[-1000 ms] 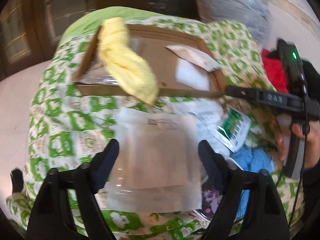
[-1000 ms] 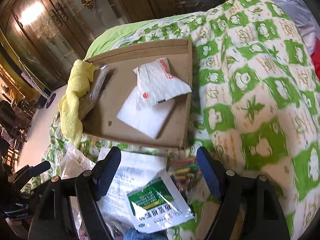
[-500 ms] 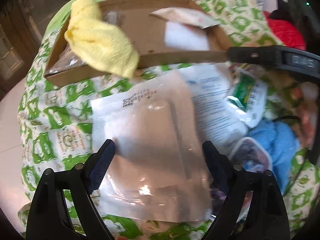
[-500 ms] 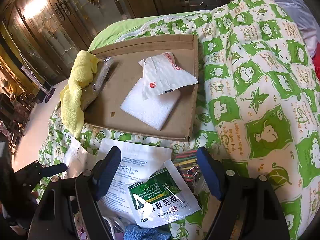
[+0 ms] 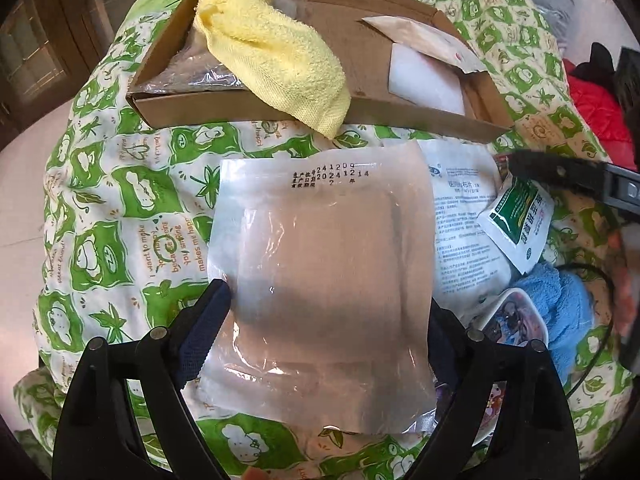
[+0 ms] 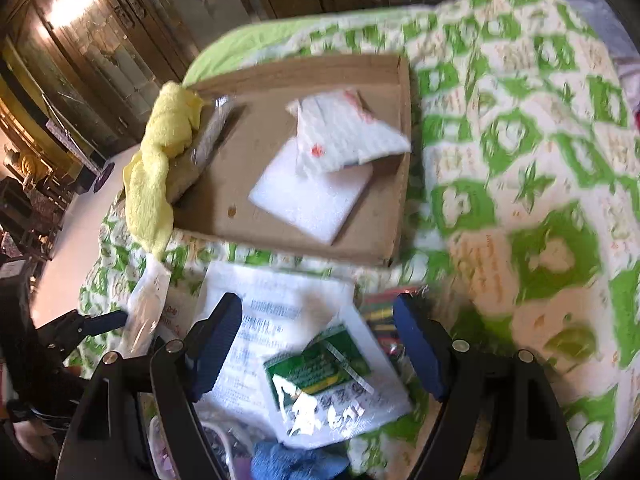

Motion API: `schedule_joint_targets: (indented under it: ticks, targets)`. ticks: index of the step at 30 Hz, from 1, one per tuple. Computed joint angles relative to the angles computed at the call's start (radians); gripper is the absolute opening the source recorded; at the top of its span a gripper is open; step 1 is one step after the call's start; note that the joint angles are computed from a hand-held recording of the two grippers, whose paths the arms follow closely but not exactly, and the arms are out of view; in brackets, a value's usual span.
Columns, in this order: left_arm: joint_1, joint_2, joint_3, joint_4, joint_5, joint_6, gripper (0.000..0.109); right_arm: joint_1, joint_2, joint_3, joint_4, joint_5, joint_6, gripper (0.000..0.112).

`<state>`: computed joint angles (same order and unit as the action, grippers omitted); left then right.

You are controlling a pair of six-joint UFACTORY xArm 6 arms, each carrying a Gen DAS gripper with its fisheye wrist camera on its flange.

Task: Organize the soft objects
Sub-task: 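Grasp the clear-wrapped beige pad with the left gripper while the right gripper reaches for a green-printed packet, then lift the wrapped pad with the left gripper while the right gripper grasps the green-printed packet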

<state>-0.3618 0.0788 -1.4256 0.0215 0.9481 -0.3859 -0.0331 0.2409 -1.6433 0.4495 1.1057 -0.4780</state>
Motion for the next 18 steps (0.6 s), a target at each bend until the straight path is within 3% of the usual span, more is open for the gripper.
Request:
schedule_joint_targets:
  ticks: [5,11,18]
  targets:
    - [0.019,0.009,-0.003,-0.07,0.024,0.015,0.089,-0.001,-0.017,-0.034,-0.095,0.131,0.078,0.078]
    - [0.027,0.003,0.01,-0.085,0.011,0.021,0.088,0.028,-0.06,0.003,-0.2,0.13,0.087,0.078]
    - [0.027,-0.075,0.08,0.002,-0.048,-0.047,0.06,0.083,-0.025,0.03,-0.306,0.1,0.053,0.079]
